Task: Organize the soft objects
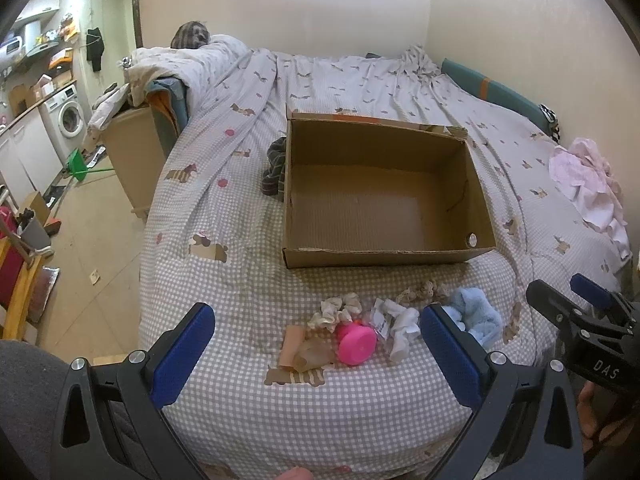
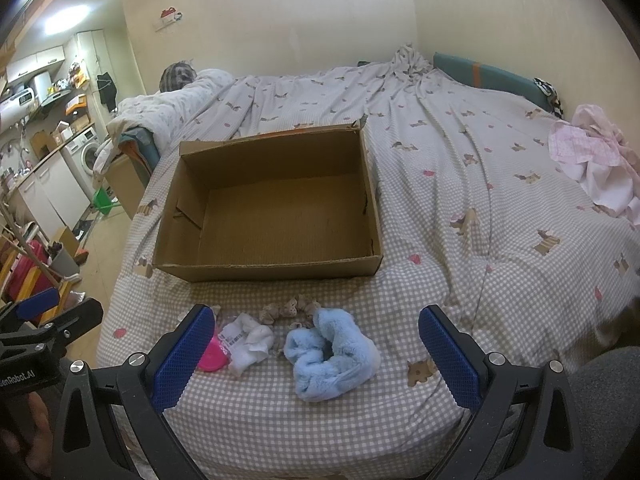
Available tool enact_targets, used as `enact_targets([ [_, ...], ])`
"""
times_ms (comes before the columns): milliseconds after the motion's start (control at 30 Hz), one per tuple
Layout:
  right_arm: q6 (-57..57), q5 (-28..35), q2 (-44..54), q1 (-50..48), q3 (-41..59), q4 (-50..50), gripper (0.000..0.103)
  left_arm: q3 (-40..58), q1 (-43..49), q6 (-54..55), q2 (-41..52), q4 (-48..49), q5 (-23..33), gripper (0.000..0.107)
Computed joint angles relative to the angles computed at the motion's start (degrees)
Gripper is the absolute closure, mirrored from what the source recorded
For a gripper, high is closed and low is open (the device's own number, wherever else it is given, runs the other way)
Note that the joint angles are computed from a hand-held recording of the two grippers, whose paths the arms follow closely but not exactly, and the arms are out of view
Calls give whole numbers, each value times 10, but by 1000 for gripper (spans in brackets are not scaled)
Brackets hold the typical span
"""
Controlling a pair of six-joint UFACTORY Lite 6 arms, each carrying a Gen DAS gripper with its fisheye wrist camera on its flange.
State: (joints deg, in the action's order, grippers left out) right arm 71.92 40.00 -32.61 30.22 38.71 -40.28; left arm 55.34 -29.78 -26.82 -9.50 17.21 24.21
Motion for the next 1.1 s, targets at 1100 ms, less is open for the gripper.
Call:
enact_targets([
  [1100, -7, -10, 2, -9, 1, 7, 0, -8, 13, 15, 8, -12, -7, 4],
])
